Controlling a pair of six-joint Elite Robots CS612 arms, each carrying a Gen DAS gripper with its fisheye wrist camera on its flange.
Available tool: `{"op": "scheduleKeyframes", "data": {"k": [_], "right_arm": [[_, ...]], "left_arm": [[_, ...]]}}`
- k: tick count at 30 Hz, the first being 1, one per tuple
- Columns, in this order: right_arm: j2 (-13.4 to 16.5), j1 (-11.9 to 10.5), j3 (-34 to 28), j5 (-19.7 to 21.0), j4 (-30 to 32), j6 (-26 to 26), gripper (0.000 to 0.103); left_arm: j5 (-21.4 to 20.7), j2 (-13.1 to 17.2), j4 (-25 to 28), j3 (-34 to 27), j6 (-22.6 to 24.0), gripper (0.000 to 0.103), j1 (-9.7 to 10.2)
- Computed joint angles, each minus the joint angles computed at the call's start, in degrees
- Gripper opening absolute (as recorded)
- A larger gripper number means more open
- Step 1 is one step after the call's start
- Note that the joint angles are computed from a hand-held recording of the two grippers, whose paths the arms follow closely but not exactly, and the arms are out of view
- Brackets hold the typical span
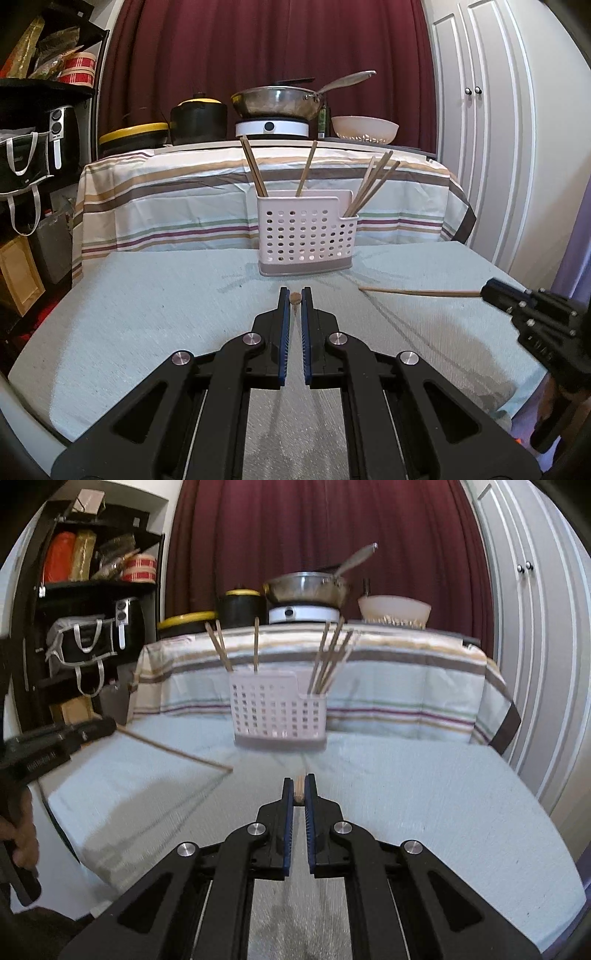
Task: Organize utensils
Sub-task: 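Lift both held chopsticks upright and carry them to the caddy, then lower both held chopsticks into the white caddy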
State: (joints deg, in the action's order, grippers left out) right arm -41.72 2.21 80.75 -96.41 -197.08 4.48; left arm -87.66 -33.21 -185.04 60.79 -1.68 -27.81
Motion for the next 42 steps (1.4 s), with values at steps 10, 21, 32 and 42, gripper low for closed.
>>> {"op": "scheduleKeyframes", "data": {"k": [10,21,32,42], "right_arm": [[-0.6,-0.2,-1.4,1.1,-2.4,-0.9,0.007],[2.5,-1.0,-8.8,1.8,-0.6,-2.0,0.007],[5.8,-1.5,-16.7,1.5,3.4,-1.9,0.007],[6.6,-1.7,-18.6,2.2,5.9,-1.9,0.007]], "left_arm": [[0.7,-0.1,-0.5,-1.3,0.8,0.006,0.11],[1.8,2.9,3.8,-9.2,2.1,0.007,0.44],[1.3,7.0,9.1,-18.9,2.2,0.007,0.75],[0.8,8.8,11.7,-23.1,1.3,0.007,1.23]]}}
